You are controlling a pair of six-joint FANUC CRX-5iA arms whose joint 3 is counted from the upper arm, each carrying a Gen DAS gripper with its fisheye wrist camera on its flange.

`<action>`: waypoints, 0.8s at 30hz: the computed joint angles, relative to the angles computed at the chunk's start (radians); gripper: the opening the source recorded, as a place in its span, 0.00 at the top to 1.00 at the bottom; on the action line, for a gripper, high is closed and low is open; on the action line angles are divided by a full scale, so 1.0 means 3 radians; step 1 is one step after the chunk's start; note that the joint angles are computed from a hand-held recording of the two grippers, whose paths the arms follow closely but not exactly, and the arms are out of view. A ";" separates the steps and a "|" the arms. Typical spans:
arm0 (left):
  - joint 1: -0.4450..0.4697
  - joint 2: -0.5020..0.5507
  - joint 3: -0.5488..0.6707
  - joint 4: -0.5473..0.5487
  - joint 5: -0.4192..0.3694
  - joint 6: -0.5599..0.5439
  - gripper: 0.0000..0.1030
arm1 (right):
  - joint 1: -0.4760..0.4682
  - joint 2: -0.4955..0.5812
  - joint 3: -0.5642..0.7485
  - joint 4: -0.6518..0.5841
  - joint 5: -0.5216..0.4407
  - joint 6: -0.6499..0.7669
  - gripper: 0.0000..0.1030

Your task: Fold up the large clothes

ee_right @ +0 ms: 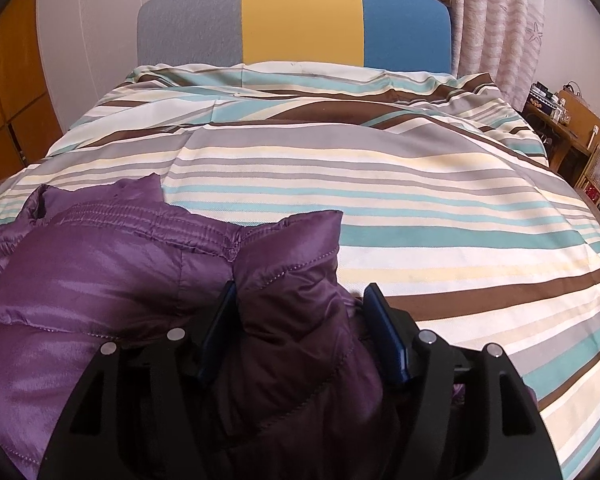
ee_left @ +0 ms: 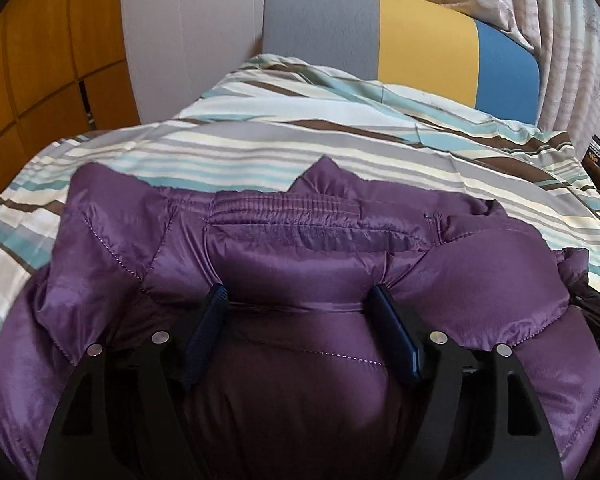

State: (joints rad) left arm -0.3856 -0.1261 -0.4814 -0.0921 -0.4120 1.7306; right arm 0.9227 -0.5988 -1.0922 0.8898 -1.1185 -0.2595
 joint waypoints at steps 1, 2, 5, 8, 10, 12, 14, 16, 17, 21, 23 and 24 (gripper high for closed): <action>0.0007 0.0002 -0.0016 0.0042 0.0013 -0.0036 0.28 | 0.0041 -0.0045 -0.0031 0.0045 -0.0032 -0.0056 0.37; 0.0034 -0.0004 -0.0060 0.0142 0.0056 -0.0128 0.28 | 0.0114 -0.0128 -0.0085 0.0117 -0.0080 -0.0136 0.37; 0.0046 -0.0028 -0.0105 0.0238 0.0091 -0.0205 0.28 | 0.0529 -0.0462 -0.0234 0.0368 -0.0375 -0.0327 0.37; 0.0047 -0.0033 -0.0109 0.0254 0.0090 -0.0221 0.27 | 0.1090 -0.0631 -0.0204 0.0462 -0.0759 -0.0324 0.37; 0.0041 -0.0032 -0.0101 0.0228 0.0084 -0.0201 0.27 | 0.1267 -0.0629 -0.0152 0.0557 -0.0707 -0.0247 0.38; 0.0045 -0.0040 -0.0109 0.0248 0.0086 -0.0220 0.27 | 0.1130 -0.0505 -0.0075 0.0604 -0.0376 -0.0104 0.39; 0.0055 -0.0047 -0.0132 0.0302 0.0106 -0.0269 0.27 | 0.0800 -0.0243 0.0053 0.0519 0.0063 0.0128 0.44; 0.0098 -0.0083 -0.0228 0.0528 0.0177 -0.0476 0.25 | 0.0541 -0.0030 0.0124 0.0371 0.0305 0.0209 0.44; 0.0117 -0.0102 -0.0283 0.0656 0.0216 -0.0596 0.25 | 0.0411 0.0010 0.0120 0.0308 0.0436 0.0187 0.42; 0.0080 -0.0042 -0.0205 0.0547 0.0164 -0.0507 0.20 | 0.0094 0.0040 0.0047 0.0220 0.0851 0.0196 0.41; 0.0044 -0.0008 -0.0115 0.0360 0.0092 -0.0346 0.19 | 0.0145 0.0159 0.0087 0.0220 0.0740 0.0193 0.40; 0.0047 -0.0002 -0.0108 0.0368 0.0084 -0.0362 0.19 | 0.0173 0.0189 0.0088 0.0229 0.0699 0.0179 0.40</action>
State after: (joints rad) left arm -0.3714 -0.1267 -0.5138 0.0182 -0.3868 1.6220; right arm 0.9747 -0.5420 -1.0659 0.9584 -0.9088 -0.2057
